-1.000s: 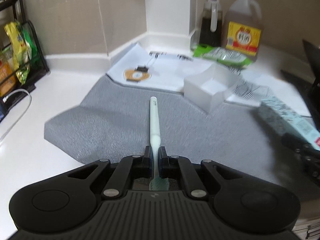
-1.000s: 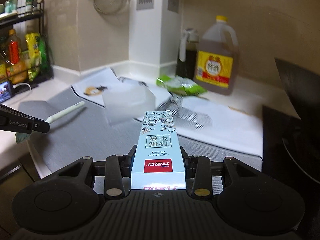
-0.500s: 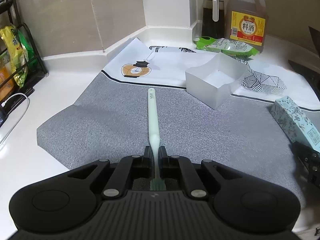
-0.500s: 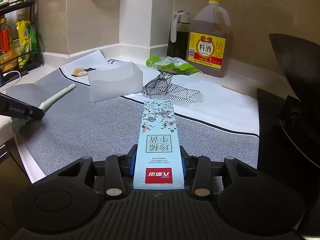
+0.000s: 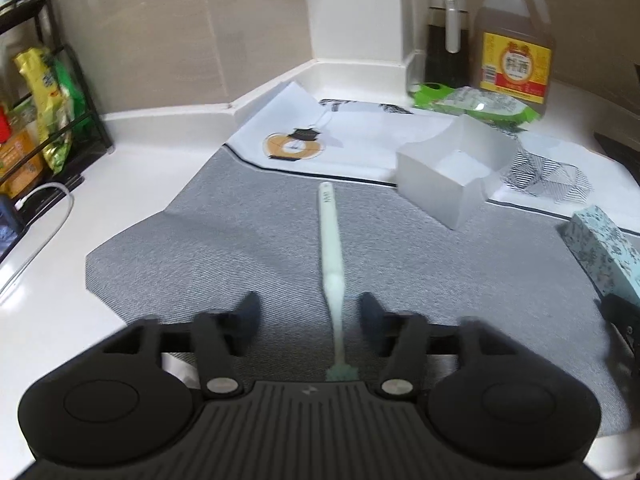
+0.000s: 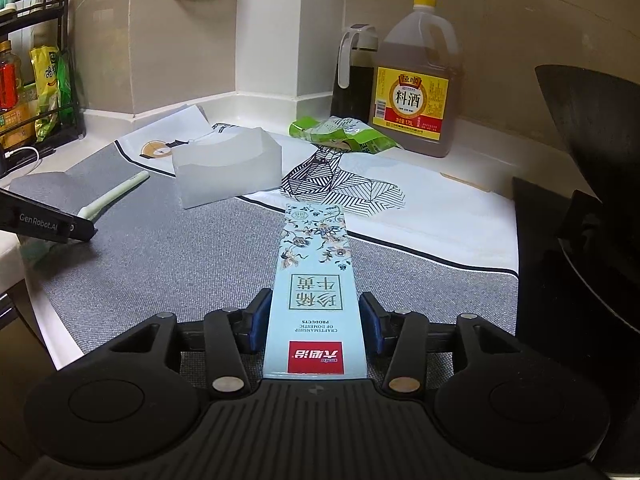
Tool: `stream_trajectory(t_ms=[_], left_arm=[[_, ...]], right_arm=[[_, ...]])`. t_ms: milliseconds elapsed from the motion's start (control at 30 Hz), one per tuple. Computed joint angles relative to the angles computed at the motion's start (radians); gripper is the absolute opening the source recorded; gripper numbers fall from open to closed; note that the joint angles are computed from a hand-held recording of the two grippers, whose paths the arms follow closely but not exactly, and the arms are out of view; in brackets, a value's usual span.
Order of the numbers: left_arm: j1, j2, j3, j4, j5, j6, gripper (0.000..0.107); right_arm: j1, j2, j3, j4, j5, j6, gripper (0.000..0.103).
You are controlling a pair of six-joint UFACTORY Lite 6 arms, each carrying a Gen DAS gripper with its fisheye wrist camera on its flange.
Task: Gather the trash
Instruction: 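Lift the toothbrush with the left tool while the right lifts the floral box, then carry the toothbrush and floral box down toward the blue-lined bin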
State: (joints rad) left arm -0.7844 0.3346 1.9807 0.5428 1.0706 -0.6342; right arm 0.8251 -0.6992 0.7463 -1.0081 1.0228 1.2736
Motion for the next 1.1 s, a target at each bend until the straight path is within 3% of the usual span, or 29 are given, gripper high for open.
stream_trajectory(t_ms=[33,67,300,333,400,467,500,700,867,1100], left_arm=[[0.006,0.002,0.004,-0.01,0.004,-0.002,0.084],[0.013,0.002,0.002,-0.017,0.002,-0.004,0.086],[0.012,-0.004,-0.009,-0.014,-0.007,-0.005,0.086],[0.013,-0.006,-0.01,-0.022,-0.01,0.001,0.081],[0.015,-0.008,0.005,-0.059,-0.013,0.035,0.059],[0.005,0.013,0.058,-0.093,0.02,0.071,0.011],[0.004,0.022,0.081,-0.119,0.031,0.087,0.007],[-0.044,-0.021,0.062,-0.107,0.032,0.054,0.005],[-0.088,-0.11,0.017,-0.092,0.034,0.017,0.005],[-0.21,-0.251,-0.041,-0.005,0.078,-0.076,0.005]], right_arm=[[0.001,-0.001,-0.001,0.0,0.001,0.001,0.05],[0.002,-0.001,-0.001,0.0,0.001,0.001,0.05],[0.007,-0.002,-0.003,-0.003,0.005,0.004,0.051],[0.004,-0.003,-0.003,-0.002,0.002,0.0,0.051],[0.002,-0.005,-0.001,0.005,-0.002,-0.007,0.051],[-0.005,-0.01,0.0,0.014,-0.015,-0.014,0.047],[-0.009,-0.012,0.001,0.021,-0.025,-0.023,0.044],[0.058,-0.035,0.018,0.024,0.004,0.009,0.042],[0.245,-0.06,0.048,-0.032,0.168,0.078,0.042],[0.659,-0.048,0.118,-0.131,0.513,0.217,0.042]])
